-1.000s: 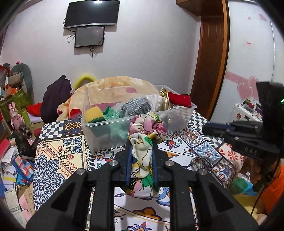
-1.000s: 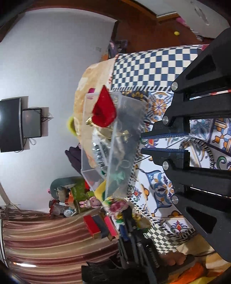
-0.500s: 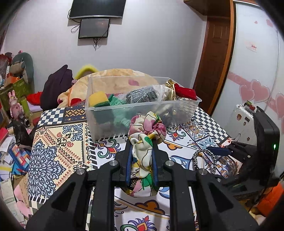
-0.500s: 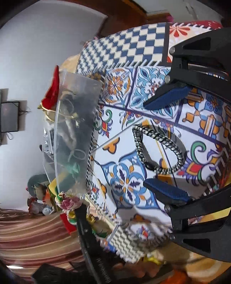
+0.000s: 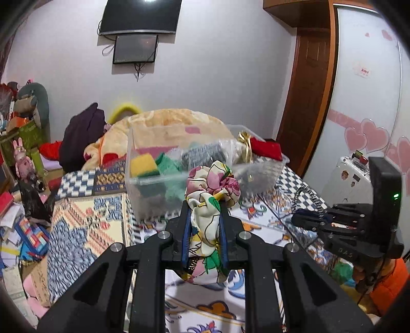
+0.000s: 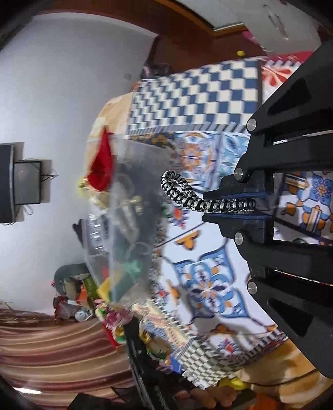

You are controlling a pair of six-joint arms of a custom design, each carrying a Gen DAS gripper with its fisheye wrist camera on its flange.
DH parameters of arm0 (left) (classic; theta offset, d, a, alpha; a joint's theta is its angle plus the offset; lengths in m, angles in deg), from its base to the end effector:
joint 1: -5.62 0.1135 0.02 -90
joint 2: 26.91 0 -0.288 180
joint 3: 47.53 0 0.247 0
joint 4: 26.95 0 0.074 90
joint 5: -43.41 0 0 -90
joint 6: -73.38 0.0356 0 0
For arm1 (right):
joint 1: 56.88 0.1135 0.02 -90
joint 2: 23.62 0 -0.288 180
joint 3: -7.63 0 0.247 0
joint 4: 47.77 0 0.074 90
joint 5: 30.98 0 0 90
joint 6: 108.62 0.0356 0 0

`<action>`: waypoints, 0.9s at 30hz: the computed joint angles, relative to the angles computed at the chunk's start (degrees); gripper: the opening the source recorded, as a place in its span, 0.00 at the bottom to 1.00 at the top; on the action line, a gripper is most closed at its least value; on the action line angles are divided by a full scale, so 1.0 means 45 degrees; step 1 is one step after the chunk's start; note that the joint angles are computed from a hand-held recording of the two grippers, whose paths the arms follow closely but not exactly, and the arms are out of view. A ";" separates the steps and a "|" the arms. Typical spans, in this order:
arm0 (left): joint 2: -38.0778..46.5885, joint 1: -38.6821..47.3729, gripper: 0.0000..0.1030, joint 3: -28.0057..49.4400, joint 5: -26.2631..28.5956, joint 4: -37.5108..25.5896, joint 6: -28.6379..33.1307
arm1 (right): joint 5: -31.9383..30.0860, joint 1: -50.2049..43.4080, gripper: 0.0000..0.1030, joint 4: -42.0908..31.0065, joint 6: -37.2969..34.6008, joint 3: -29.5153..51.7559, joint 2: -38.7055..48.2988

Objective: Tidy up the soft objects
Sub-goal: 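Lower the scarf and braided band into the plastic box and open both tools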

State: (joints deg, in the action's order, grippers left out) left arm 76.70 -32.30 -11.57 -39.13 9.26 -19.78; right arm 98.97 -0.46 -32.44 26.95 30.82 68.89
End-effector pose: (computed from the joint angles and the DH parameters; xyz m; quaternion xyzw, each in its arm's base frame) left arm 0.2141 -0.1726 0.1080 0.2904 0.8212 -0.2244 0.4371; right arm 0.1183 0.1368 0.0882 0.0206 0.8998 0.0213 0.4353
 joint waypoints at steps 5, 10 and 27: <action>-0.0478 0.0053 0.18 0.0828 -0.0248 -0.0689 0.0035 | 0.0393 -0.0628 0.08 -0.0873 -0.1793 0.0571 -0.1897; -0.0554 0.0245 0.18 0.1940 -0.0206 -0.1548 0.0020 | -0.0239 -0.1943 0.08 -0.0288 -0.3920 0.1190 -0.2681; 0.2445 0.0247 0.26 0.6850 -0.1381 -0.4725 0.0282 | -0.3546 -0.5564 0.08 -0.0577 -0.6783 0.4801 0.0021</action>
State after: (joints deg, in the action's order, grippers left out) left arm 87.70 -31.19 19.25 -45.34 -12.00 -18.51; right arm 83.02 -25.50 -35.03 -3.58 52.42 68.98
